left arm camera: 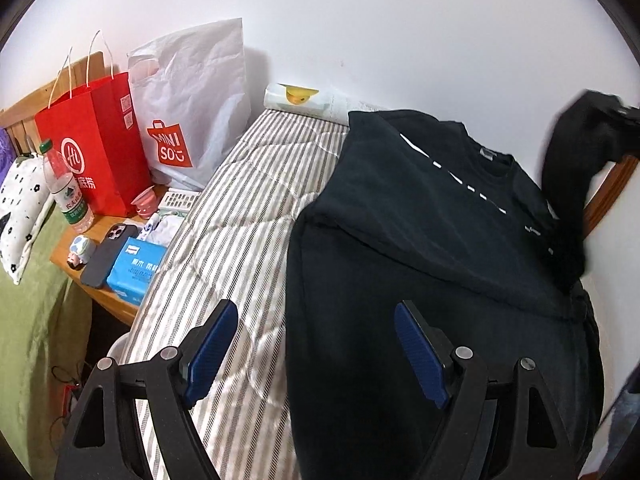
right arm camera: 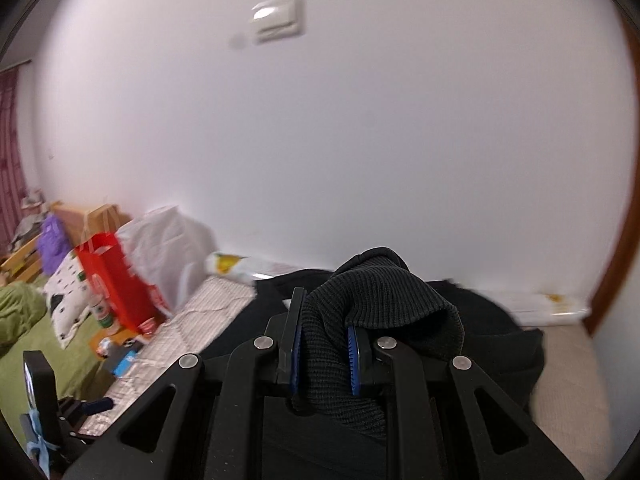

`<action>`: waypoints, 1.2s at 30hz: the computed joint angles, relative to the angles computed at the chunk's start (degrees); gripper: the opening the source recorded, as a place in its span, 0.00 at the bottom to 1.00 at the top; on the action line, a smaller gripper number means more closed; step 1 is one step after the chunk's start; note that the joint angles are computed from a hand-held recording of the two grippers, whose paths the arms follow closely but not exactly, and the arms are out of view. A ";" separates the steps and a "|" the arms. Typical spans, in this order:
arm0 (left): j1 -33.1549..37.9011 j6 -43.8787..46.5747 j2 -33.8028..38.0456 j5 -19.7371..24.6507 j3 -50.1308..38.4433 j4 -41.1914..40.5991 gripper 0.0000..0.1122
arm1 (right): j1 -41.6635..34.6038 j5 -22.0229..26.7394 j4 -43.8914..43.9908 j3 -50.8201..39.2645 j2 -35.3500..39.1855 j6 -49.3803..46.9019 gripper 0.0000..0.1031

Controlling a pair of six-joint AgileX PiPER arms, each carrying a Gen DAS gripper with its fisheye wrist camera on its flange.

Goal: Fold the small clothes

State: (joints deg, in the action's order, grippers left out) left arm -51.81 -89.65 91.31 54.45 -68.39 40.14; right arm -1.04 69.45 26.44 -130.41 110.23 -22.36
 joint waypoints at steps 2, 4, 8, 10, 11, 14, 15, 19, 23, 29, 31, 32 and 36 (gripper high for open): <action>0.68 -0.34 -0.39 -1.08 1.03 0.39 0.71 | 3.57 -1.72 -0.63 1.20 1.40 0.35 0.17; 1.30 -0.56 -0.84 -2.16 2.26 0.78 0.71 | 5.99 -3.42 -1.73 3.40 2.34 0.59 0.18; 2.70 0.67 -0.84 -2.84 2.86 0.40 0.71 | 8.74 -6.33 -1.13 8.94 4.23 0.23 0.19; 3.19 1.66 -0.55 -3.11 2.50 0.30 0.71 | 9.87 -7.66 -0.91 11.62 5.12 -0.48 0.25; 3.36 2.20 -0.16 -3.16 1.96 0.40 0.71 | 10.13 -8.51 -0.21 12.71 5.43 -1.03 0.26; 3.65 3.95 1.19 -3.69 0.04 0.32 0.71 | 9.57 -9.33 2.27 15.52 5.51 -3.22 0.63; 3.65 4.45 1.74 -3.86 -0.71 0.37 0.71 | 8.98 -9.33 3.22 16.17 5.22 -4.15 0.66; 3.59 6.60 5.19 -3.94 -5.47 0.12 0.71 | 4.88 -10.57 3.99 20.20 1.61 -8.46 0.67; 4.12 9.47 9.73 -3.05 -11.60 -0.57 0.70 | -1.75 -9.27 1.95 23.27 -0.87 -13.10 0.67; 6.82 14.72 16.86 -2.73 -20.92 -2.94 0.65 | -12.36 -12.58 -2.59 30.84 -3.65 -21.47 0.61; 7.70 17.27 20.02 -0.85 -25.21 -4.05 0.63 | -15.97 -12.97 -3.87 31.16 -2.70 -22.59 0.57; 8.22 18.30 21.42 -0.31 -26.98 -4.60 0.59 | -17.50 -13.53 -4.30 31.43 -2.25 -22.96 0.57; 10.16 21.91 26.98 2.50 -33.68 -7.43 0.44 | -22.71 -15.35 -4.97 30.40 0.78 -22.35 0.57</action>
